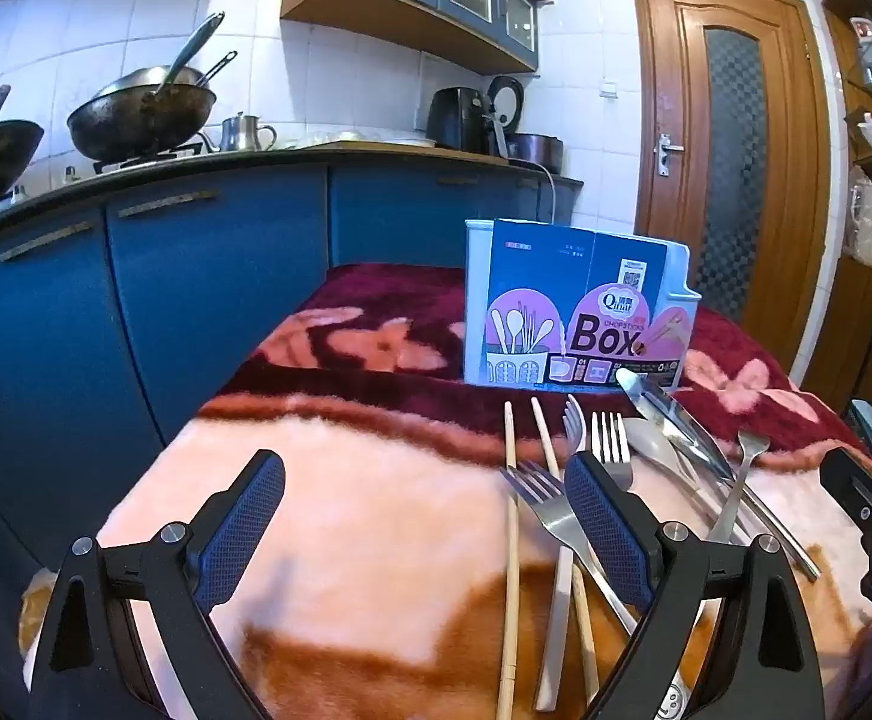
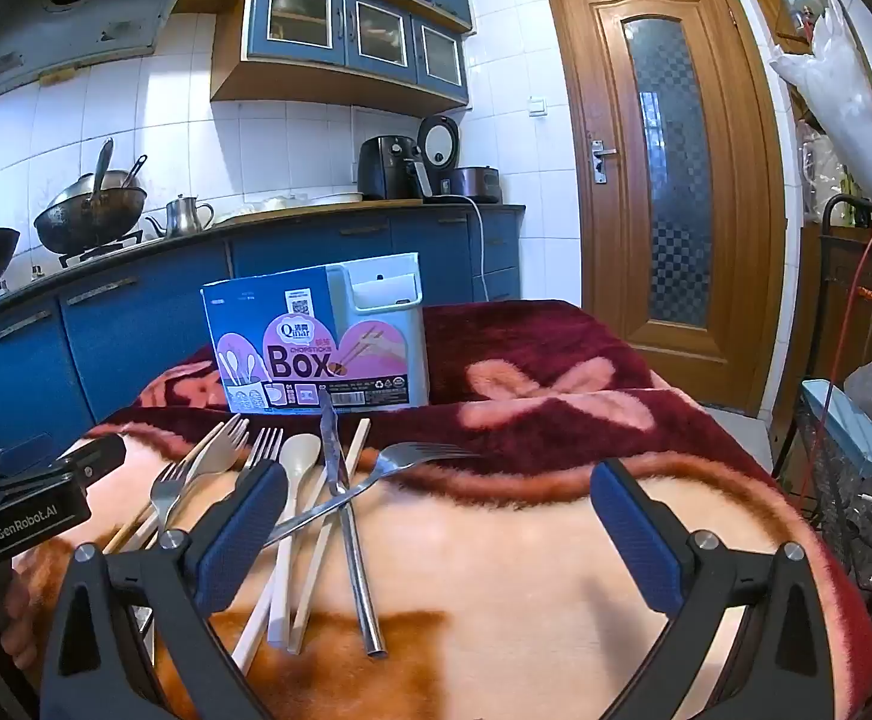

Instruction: Organize utensils

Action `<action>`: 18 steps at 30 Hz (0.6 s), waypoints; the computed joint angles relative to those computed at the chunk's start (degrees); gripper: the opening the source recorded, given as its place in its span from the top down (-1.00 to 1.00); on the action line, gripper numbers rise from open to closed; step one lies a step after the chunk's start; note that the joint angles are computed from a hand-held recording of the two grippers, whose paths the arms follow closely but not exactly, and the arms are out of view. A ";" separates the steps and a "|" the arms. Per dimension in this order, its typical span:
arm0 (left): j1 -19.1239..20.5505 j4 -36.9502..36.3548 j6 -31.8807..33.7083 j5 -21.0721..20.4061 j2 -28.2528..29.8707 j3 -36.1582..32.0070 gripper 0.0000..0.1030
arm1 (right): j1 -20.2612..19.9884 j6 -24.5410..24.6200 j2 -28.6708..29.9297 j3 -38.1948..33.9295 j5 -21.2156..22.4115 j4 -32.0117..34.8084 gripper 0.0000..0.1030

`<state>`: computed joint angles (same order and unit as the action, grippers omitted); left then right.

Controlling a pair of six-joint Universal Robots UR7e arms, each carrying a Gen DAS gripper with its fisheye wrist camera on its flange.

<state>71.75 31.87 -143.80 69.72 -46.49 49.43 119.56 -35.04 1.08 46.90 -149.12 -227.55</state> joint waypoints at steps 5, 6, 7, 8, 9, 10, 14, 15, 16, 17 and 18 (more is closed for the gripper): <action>-0.04 2.45 -0.66 0.19 0.87 -2.70 -0.84 | -0.01 0.11 -0.09 0.18 0.12 -0.07 -1.00; -0.06 2.81 -0.70 0.15 1.07 -3.18 -0.84 | -0.01 0.14 -0.12 0.24 0.11 -0.06 -1.00; -0.07 3.21 -0.73 0.13 1.31 -3.75 -0.84 | -0.01 0.14 -0.12 0.24 0.11 -0.06 -1.00; -0.08 2.41 -0.59 0.14 1.07 -3.29 -0.84 | -0.01 0.14 -0.12 0.24 0.11 -0.06 -1.00; 0.05 0.60 -0.25 0.46 -0.18 -0.43 -0.84 | -0.01 0.13 -0.13 0.25 0.09 -0.08 -1.00; 0.05 0.07 -0.15 0.49 -0.39 0.03 -0.84 | -0.01 0.13 -0.13 0.25 0.09 -0.08 -1.00; 0.06 0.68 -0.28 0.48 -0.22 -0.65 -0.84 | -0.02 0.19 -0.20 0.36 0.11 -0.12 -1.00; 0.09 0.92 -0.34 0.49 -0.09 -0.97 -0.84 | -0.02 0.19 -0.20 0.36 0.11 -0.12 -1.00; 0.11 1.25 -0.38 0.50 0.10 -1.42 -0.84 | -0.03 0.20 -0.23 0.42 0.15 -0.16 -1.00; 0.13 1.16 -0.37 0.49 0.15 -1.54 -0.84 | -0.03 0.23 -0.25 0.45 0.13 -0.14 -1.00; -0.07 -0.45 -0.01 0.54 -0.78 0.73 -0.84 | -0.03 0.23 -0.25 0.45 0.13 -0.14 -1.00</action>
<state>71.68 31.42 -143.82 70.26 -47.26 50.17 119.53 -34.80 0.83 47.35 -148.99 -227.69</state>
